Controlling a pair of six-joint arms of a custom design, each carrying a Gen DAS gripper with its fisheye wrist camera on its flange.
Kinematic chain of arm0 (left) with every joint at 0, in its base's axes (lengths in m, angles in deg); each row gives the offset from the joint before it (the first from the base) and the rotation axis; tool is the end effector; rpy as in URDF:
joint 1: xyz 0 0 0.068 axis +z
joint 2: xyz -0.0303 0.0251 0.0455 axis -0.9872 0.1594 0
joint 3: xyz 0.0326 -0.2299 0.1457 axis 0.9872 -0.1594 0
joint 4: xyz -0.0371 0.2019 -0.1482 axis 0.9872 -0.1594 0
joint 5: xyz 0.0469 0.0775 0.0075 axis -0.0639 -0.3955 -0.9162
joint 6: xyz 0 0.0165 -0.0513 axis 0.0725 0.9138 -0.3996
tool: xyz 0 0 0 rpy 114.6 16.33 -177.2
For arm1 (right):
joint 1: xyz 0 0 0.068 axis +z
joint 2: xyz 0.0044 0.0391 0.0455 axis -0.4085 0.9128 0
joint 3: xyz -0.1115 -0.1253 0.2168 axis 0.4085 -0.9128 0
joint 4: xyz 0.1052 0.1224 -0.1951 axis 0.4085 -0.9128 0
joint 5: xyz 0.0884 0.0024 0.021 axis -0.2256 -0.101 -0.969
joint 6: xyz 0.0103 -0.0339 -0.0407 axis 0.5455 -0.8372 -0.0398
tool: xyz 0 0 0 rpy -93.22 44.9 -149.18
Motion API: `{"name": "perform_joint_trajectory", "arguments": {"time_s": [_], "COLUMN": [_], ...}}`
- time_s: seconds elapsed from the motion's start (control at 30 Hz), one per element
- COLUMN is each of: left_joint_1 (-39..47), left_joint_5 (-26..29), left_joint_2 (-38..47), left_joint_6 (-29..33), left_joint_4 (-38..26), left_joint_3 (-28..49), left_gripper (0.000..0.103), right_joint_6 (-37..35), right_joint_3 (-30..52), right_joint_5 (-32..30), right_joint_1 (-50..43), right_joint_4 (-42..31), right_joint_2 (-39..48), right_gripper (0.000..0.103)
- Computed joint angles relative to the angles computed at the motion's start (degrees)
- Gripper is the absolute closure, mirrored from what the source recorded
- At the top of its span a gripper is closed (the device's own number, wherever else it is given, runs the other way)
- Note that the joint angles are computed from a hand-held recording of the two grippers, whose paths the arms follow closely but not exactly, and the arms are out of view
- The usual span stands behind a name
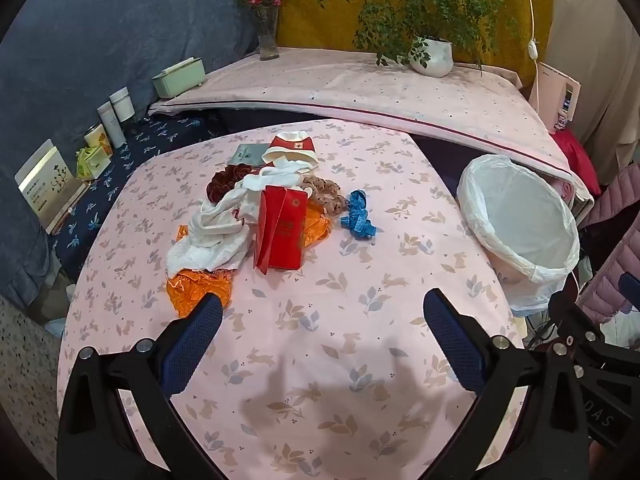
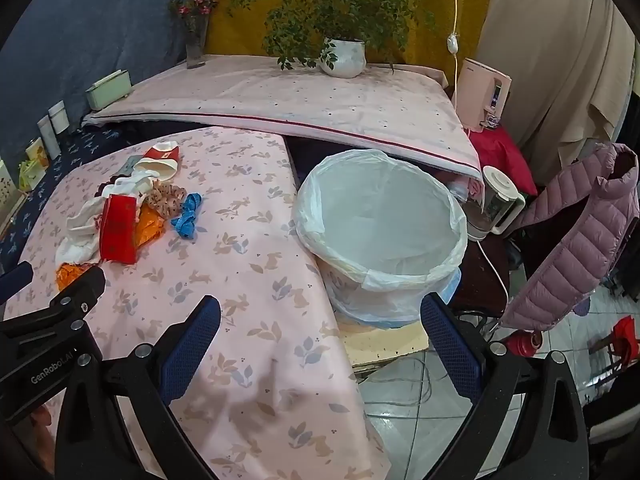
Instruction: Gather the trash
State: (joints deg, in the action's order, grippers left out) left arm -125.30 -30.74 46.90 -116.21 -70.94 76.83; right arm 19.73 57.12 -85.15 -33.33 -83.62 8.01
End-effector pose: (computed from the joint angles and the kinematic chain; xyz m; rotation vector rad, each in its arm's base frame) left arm 0.2002 -0.1680 0.2499 -0.2011 2.4012 0.1501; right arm 0.2115 -0.0316 0.2498 -0.0768 2.4194 -0.0693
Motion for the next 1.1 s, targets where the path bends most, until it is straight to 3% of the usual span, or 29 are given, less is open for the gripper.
{"name": "perform_joint_trajectory", "arguments": {"time_s": [1.1], "left_joint_1": [0.97], "left_joint_5": [-0.42], "left_joint_2": [1.73], "left_joint_6": [0.84], "left_joint_4": [1.72], "left_joint_3": [0.06], "left_gripper": [0.007], "right_joint_6": [-0.07], "right_joint_3": [0.15], "right_joint_5": [-0.38], "right_joint_1": [-0.42], "right_joint_4": [0.79], "right_joint_2": [1.09], "right_gripper": [0.007]}}
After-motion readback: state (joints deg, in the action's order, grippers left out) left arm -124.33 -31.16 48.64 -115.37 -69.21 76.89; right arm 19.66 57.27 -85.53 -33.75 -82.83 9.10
